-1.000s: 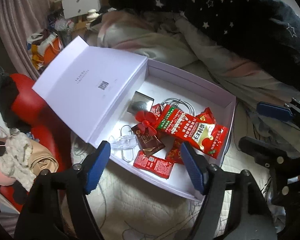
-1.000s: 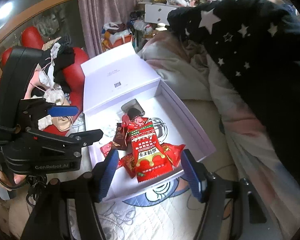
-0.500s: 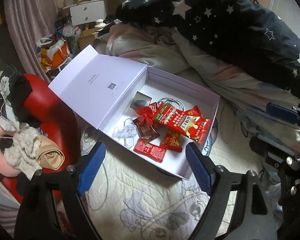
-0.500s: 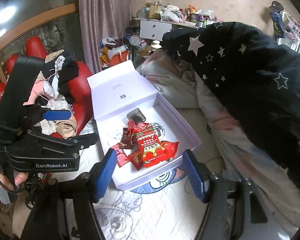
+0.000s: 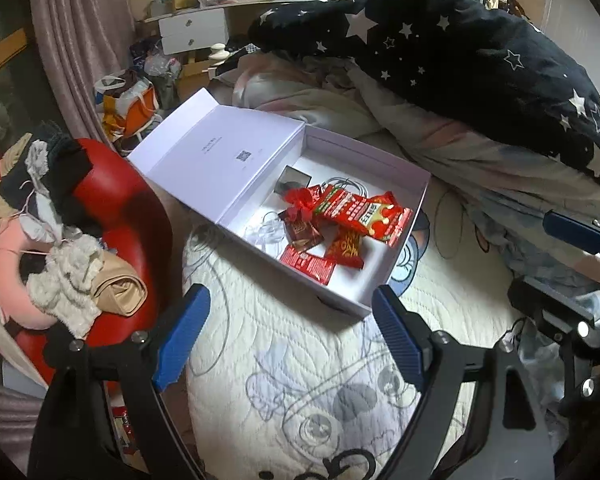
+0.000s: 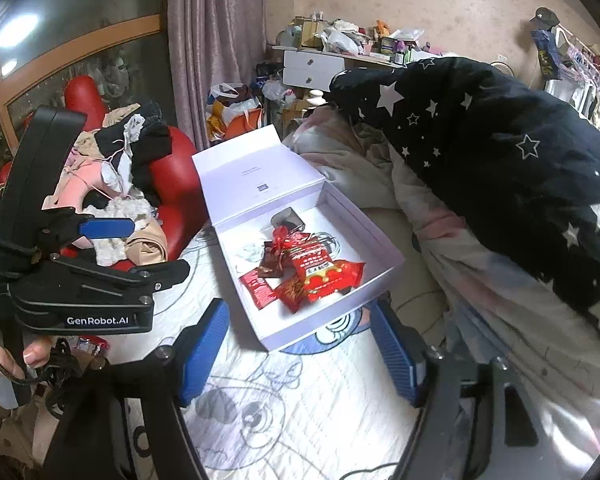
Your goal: Organize objects
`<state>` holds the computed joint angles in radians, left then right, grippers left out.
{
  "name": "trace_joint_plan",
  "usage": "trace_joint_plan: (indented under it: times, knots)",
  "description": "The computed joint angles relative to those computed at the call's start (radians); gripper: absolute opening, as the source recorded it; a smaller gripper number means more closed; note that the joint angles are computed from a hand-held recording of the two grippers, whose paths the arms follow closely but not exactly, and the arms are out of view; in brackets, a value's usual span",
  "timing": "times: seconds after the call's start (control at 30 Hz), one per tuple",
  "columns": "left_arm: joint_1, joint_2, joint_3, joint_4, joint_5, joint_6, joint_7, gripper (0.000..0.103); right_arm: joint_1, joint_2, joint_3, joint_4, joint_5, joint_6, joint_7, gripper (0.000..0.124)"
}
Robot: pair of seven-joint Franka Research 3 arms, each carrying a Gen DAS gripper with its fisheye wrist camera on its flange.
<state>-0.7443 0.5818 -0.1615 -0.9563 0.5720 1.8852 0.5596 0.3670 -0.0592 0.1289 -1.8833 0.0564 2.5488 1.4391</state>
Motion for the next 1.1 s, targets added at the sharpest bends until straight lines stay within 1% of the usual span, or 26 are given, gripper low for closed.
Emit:
trace_joint_plan:
  times: [0.13,0.23,0.4,0.57,0.6,0.63,0.7,0.73,0.83,1.1]
  knots:
    - [-0.016,-0.045,-0.005,-0.06,0.021,-0.009,-0.032,0.083,0.002,-0.048,0.005,-0.053,0.009,0.021,0.013,0.074]
    - [-0.026,-0.069,-0.013,-0.09,0.043,-0.023,-0.052,0.083,0.001,-0.073,0.011,-0.076,0.013,0.019,0.023,0.074]
    - [-0.025,-0.106,-0.035,-0.142,0.059,-0.013,-0.074,0.083,-0.003,-0.108,0.02,-0.114,0.008,0.023,0.041,0.074]
    - [-0.018,-0.132,-0.055,-0.183,0.054,-0.005,-0.089,0.083,-0.016,-0.142,0.037,-0.156,-0.038,0.048,0.092,0.079]
    - [-0.017,-0.137,-0.058,-0.191,0.053,-0.003,-0.096,0.083,-0.013,-0.145,0.035,-0.159,-0.032,0.047,0.087,0.082]
    - [-0.016,-0.144,-0.06,-0.203,0.053,0.001,-0.106,0.085,-0.011,-0.149,0.033,-0.164,-0.022,0.047,0.083,0.086]
    - [-0.016,-0.154,-0.063,-0.22,0.062,0.004,-0.121,0.09,-0.005,-0.156,0.029,-0.176,0.004,0.054,0.072,0.086]
    - [-0.019,-0.156,-0.063,-0.223,0.073,-0.001,-0.127,0.091,-0.001,-0.161,0.024,-0.183,0.024,0.058,0.062,0.086]
    - [-0.029,-0.157,-0.064,-0.224,0.099,-0.021,-0.143,0.092,-0.002,-0.168,0.026,-0.194,0.037,0.057,0.052,0.086]
    - [-0.018,-0.171,-0.079,-0.255,0.094,-0.004,-0.162,0.092,-0.003,-0.177,0.029,-0.209,0.053,0.059,0.04,0.087]
